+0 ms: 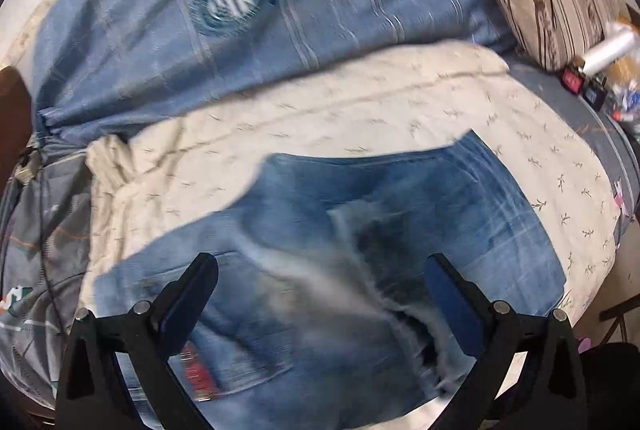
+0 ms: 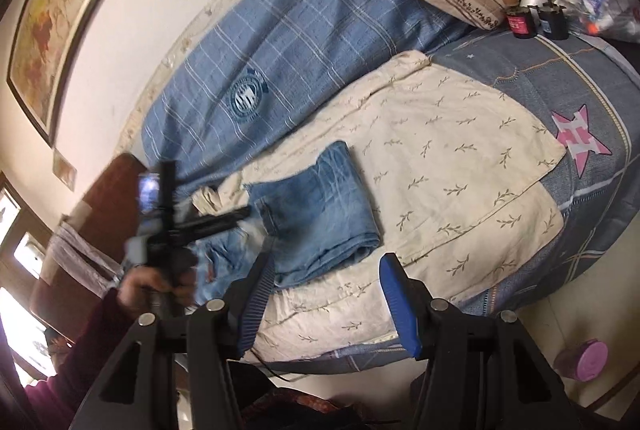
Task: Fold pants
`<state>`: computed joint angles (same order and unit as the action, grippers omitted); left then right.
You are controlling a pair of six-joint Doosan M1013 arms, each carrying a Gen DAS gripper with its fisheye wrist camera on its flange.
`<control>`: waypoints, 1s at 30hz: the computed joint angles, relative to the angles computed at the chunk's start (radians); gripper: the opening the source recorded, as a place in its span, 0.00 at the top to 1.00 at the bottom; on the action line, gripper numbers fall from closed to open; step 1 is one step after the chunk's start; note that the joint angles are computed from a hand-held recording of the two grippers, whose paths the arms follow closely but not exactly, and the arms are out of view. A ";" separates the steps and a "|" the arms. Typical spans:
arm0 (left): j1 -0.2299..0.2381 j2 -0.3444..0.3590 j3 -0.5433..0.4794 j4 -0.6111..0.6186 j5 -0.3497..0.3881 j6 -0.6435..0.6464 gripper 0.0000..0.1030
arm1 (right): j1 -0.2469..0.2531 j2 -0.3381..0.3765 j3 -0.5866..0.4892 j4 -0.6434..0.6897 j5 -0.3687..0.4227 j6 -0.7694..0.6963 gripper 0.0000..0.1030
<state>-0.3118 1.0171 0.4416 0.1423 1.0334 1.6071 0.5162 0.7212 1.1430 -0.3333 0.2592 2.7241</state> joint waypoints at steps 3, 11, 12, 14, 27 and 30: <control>0.017 -0.060 0.121 0.039 -0.095 -0.011 0.00 | 0.002 0.026 -0.049 0.083 0.063 -0.088 0.43; 0.052 -0.070 0.195 0.122 -0.101 -0.088 0.00 | 0.000 0.092 -0.175 0.116 0.204 -0.163 0.43; 0.053 -0.061 0.186 0.115 -0.082 -0.081 0.00 | -0.001 0.102 -0.193 0.122 0.219 -0.174 0.43; 0.051 -0.029 0.149 0.118 -0.015 -0.064 0.00 | -0.003 0.129 -0.241 0.136 0.257 -0.197 0.43; 0.089 -0.136 0.324 0.007 -0.181 -0.154 0.00 | -0.029 0.416 -0.736 0.230 0.528 -0.332 0.43; 0.105 -0.179 0.393 0.053 -0.210 -0.262 0.00 | -0.024 0.504 -0.904 0.197 0.600 -0.339 0.42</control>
<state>-0.2068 0.8384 0.8345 0.1956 0.8233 1.3452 0.4919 1.2254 0.2391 -0.1364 0.8592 2.3850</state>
